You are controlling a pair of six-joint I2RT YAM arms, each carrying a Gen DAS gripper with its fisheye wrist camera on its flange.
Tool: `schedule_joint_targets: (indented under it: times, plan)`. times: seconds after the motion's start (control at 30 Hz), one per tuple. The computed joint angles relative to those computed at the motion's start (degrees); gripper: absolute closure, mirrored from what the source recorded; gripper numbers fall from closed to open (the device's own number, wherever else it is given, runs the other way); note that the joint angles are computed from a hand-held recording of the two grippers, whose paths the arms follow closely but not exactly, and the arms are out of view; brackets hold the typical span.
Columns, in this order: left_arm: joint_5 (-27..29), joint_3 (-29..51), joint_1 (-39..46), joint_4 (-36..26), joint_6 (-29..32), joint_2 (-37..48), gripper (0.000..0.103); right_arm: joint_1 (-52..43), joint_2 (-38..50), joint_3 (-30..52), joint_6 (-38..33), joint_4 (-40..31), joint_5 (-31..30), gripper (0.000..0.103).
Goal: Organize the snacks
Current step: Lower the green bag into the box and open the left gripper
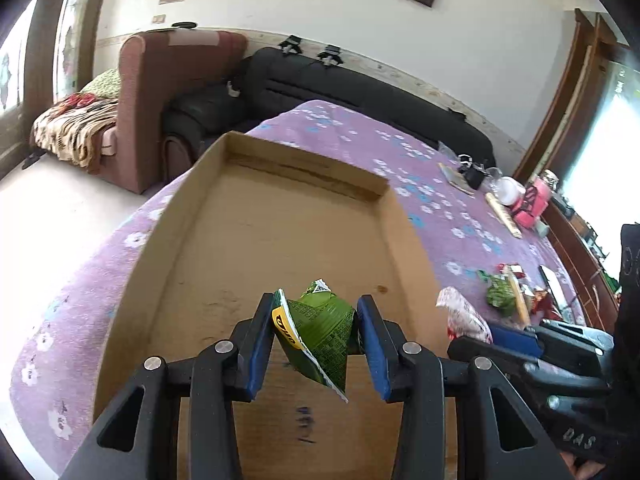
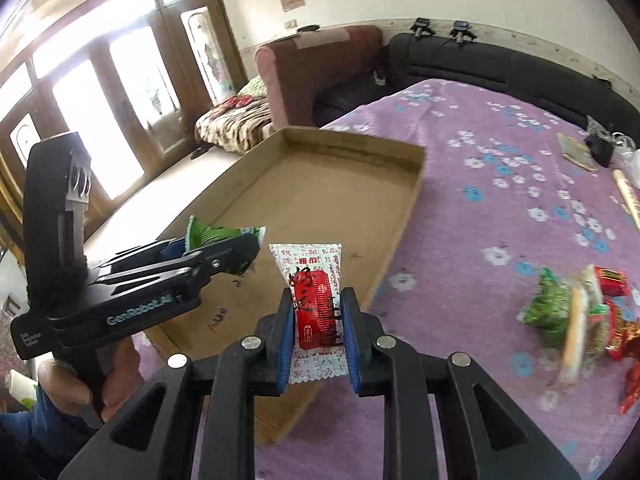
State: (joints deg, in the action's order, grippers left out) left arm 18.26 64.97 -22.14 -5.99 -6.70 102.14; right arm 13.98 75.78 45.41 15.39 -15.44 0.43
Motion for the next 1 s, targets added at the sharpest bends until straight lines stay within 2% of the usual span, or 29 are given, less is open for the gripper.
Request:
schedule_joint_targets:
  times: [0.3,0.67,1.0]
  plan:
    - [-1.7,1.4,0.2,0.0,-0.9,2.2,0.059,2.9,6.7,1.3,0.5,3.9,-0.6,0.082]
    - [-4.8,4.8,-1.0,-3.8,-0.7,4.9,0.059,2.4,8.3,-1.7,0.3,9.4,-2.2,0.082]
    - [-7.8,10.2,-2.0,-8.3,-0.8,8.1,0.059,3.3,8.4,-1.0,1.0,8.3,0.5,0.082]
